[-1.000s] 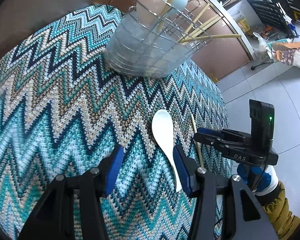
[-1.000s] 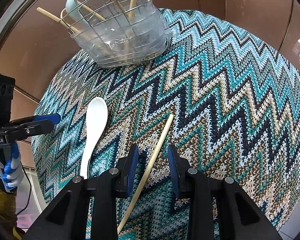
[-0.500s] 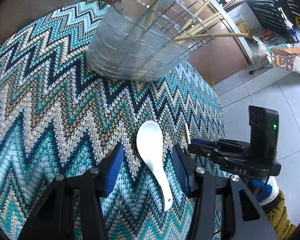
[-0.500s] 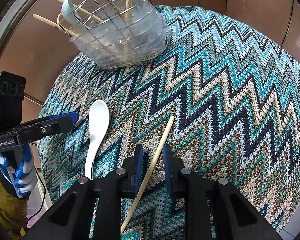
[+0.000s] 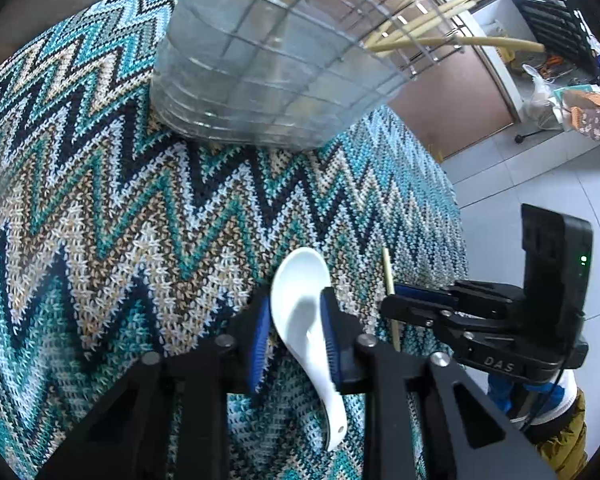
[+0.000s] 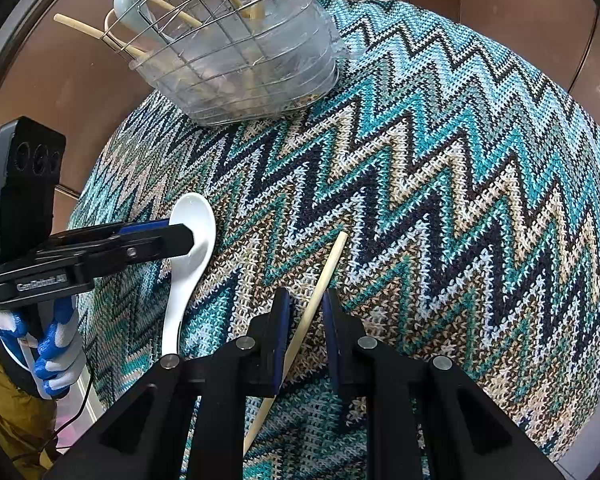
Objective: Organize utensils
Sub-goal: 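Close the right gripper on the chopstick while the left grasps the spoon, then lift the chopstick and spoon and carry both over the holder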
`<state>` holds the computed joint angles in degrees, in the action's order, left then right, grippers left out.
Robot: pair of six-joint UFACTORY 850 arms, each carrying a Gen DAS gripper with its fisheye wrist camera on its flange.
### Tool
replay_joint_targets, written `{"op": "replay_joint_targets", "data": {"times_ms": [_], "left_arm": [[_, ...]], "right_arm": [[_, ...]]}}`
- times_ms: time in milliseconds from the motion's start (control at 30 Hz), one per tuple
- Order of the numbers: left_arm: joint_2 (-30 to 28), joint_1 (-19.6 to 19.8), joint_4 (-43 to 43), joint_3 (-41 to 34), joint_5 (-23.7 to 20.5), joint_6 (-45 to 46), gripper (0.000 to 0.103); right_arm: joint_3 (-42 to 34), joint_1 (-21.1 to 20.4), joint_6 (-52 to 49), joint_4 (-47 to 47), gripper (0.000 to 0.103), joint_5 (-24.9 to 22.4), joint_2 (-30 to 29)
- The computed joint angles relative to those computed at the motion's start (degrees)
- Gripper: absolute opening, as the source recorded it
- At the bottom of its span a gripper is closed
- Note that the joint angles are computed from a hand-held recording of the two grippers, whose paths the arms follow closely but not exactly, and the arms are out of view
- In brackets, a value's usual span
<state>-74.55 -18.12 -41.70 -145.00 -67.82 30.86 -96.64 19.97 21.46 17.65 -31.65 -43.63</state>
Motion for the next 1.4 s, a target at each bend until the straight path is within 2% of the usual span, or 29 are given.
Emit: {"op": "replay_joint_targets", "data": {"times_ms": [133, 233, 267, 333, 367, 467, 633, 800, 1100, 1267, 1400], "left_arm": [[-2.3, -0.6, 2.3, -4.1, -0.8, -3.3, 0.010], [-6.2, -1.0, 4.0, -11.1, -2.4, -7.1, 0.006], [-5.7, -1.0, 4.0, -10.3, -1.8, -6.8, 0.006], [-2.3, -0.9, 2.8, -3.9, 1.0, -4.1, 0.005], [-1.4, -0.7, 2.3, -2.5, 0.8, -3.2, 0.005], [3.7, -0.9, 1.0, 6.5, 5.7, -0.1, 0.004], [11.6, 0.2, -3.8, 18.6, 11.7, 6.8, 0.004], [18.3, 1.7, -6.5, 27.2, 16.4, 12.7, 0.004], [28.0, 5.8, -12.0, 37.3, 21.0, 20.9, 0.004], [32.5, 7.5, -15.7, 42.1, 22.6, 25.4, 0.004], [35.7, 8.7, -18.4, 45.4, 23.8, 29.1, 0.004]], "right_arm": [[0.8, -0.3, -1.7, 1.3, 0.017, -0.3, 0.3], [-0.3, -0.6, -2.2, 1.5, 0.017, -1.6, -0.3], [-0.5, -0.7, -2.4, 1.4, 0.016, -1.8, -0.5], [-1.3, -0.5, -1.0, 0.0, 0.011, -2.4, -0.9], [-1.6, -0.4, -0.3, -0.6, 0.011, -2.4, -1.1], [-0.8, -0.1, 0.1, -0.4, 0.005, -1.5, -0.7], [1.8, 0.6, -0.4, 0.4, 0.005, 1.4, 1.2], [3.4, 2.1, 1.8, -2.4, 0.005, 4.0, 4.0], [3.9, 6.9, 15.5, -20.3, 0.005, 6.0, 9.1], [8.0, 8.9, 23.6, -31.0, 0.005, 7.7, 13.7], [7.9, 10.8, 31.8, -40.4, 0.005, 6.2, 14.6]]}}
